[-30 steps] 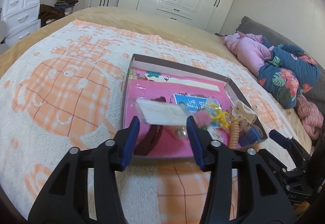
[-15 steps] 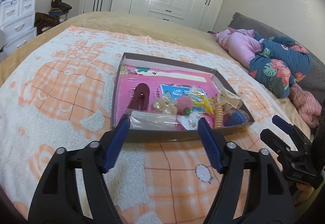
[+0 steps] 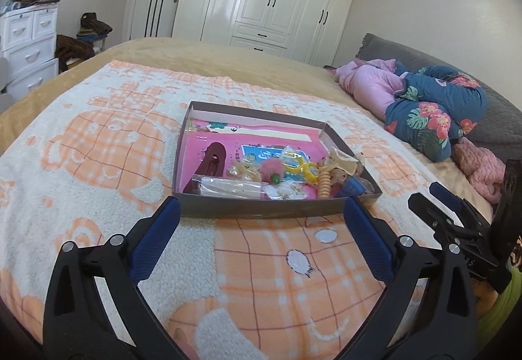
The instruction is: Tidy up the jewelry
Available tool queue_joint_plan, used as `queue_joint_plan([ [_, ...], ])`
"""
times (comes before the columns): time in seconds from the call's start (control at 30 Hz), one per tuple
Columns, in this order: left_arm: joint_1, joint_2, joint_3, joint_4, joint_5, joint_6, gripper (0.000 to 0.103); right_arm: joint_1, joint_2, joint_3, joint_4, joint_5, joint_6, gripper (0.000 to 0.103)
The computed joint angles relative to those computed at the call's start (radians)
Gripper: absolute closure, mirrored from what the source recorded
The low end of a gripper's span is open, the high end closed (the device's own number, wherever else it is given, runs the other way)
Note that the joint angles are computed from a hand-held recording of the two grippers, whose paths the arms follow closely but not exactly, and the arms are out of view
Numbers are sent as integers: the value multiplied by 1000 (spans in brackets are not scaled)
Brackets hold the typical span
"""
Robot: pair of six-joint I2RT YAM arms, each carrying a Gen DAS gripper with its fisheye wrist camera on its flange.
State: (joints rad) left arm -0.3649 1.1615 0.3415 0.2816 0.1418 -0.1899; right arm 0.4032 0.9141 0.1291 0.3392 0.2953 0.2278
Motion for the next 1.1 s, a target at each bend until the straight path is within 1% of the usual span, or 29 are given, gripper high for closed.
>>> queue_joint_plan([
  [0.07,-18,-19,-14,5,-23,-1,12,12,-49,-7,-28,20,-5,6],
  [0.17,-43,-42,-29,7,-61,-5,11,56,-122,-19,-71,82,-8,6],
  [0.4,-108,-91,-58,13,-180,-5,11,113,-241,-39,-133,153,-28,6],
  [0.7,-144,-152,-87,18,-268,-27,11,183,-394,-60,-227,245,-26,6],
  [0.83,-171,-183,-99,19,-312,-17,11,243,-425,-71,-248,314,-22,6],
  [0.93,-182,-218,-118,32,-318,-16,11,297,-457,-80,-263,368,-21,6],
  [1.03,-200,-246,-136,52,-343,-12,11,360,-506,-93,-274,442,-33,6],
  [1.1,-212,-253,-141,61,-360,-11,11,386,-521,-101,-261,474,-44,6],
])
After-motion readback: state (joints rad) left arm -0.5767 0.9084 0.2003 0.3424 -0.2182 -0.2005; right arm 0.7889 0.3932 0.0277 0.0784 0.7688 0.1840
